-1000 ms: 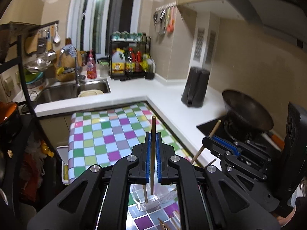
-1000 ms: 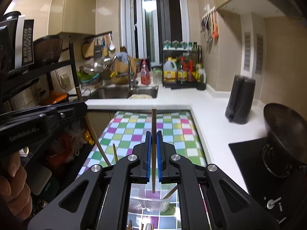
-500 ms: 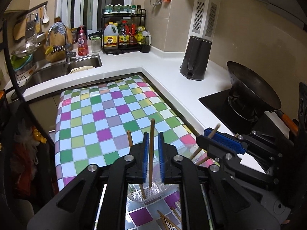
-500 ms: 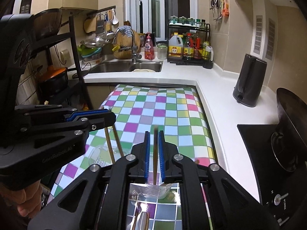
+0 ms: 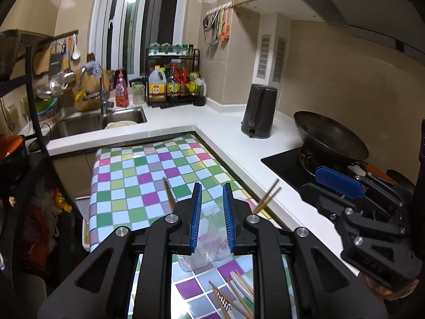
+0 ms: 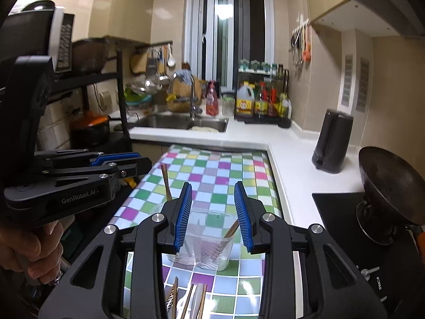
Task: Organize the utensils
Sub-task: 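Open both tools to release the chopsticks into the container, then move both open tools back toward the fork and spoon on the cloth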
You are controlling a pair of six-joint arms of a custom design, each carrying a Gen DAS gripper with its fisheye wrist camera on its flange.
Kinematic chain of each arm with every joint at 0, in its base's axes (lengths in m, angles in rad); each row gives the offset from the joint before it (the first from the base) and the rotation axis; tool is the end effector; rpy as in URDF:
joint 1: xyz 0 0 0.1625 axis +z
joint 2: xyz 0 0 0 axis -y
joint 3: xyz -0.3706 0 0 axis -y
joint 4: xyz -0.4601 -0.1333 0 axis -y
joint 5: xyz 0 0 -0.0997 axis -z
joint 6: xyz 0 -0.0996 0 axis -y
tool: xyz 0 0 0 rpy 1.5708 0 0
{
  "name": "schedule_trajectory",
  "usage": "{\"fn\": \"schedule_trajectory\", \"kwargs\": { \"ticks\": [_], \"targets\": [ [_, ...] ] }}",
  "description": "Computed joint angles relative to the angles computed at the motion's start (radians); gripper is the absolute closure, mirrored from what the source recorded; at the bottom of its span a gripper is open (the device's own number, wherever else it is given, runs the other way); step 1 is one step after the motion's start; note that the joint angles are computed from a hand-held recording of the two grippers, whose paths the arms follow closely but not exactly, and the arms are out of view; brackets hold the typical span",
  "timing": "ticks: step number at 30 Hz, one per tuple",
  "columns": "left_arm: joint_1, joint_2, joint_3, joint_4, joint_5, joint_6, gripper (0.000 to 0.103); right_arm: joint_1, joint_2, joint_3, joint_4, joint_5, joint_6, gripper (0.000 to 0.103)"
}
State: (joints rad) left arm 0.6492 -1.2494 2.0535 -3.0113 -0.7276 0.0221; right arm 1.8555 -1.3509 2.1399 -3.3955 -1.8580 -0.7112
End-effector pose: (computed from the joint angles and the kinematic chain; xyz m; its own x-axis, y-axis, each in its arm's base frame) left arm -0.3172 -0.5014 0.1887 -0.7413 0.2722 -0.6136 0.6572 0.4803 -0.5809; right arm 0.2520 -0.4868 0.2347 -0.6557 -0.3463 0.6709 -0.7540 0.3476 -0.5574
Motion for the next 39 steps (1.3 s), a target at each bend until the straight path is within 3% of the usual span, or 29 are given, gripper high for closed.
{"fn": "schedule_trajectory", "kwargs": {
  "ticks": [4,6,10,18,25,30,36,39],
  "targets": [
    [-0.045,-0.07,0.119,-0.034,0.016,-0.041,0.086,-0.03,-0.116,0.127,-0.008,0.07,0.002,0.073],
    [-0.061,-0.104,0.186,-0.044,0.017,-0.086,0.087,-0.054,-0.167,0.193,-0.016,0.098,0.014,0.085],
    [-0.087,-0.132,0.292,-0.07,0.051,-0.147,0.091,-0.111,-0.24,0.289,-0.011,0.136,0.058,0.096],
    [-0.105,-0.157,0.475,-0.043,0.037,-0.398,0.093,-0.244,-0.244,0.385,0.091,0.123,0.113,0.096],
    [-0.13,-0.07,0.563,-0.059,-0.018,-0.612,0.093,-0.316,-0.174,0.408,0.14,0.072,0.142,0.093],
    [-0.144,0.002,0.556,-0.093,-0.016,-0.669,0.093,-0.324,-0.137,0.43,0.098,0.017,0.154,0.09],
    [-0.132,0.054,0.521,-0.055,-0.024,-0.701,0.093,-0.329,-0.14,0.435,0.122,-0.001,0.179,0.085],
    [-0.142,0.076,0.509,-0.022,0.004,-0.729,0.093,-0.323,-0.133,0.436,0.115,-0.017,0.173,0.084]
  ]
}}
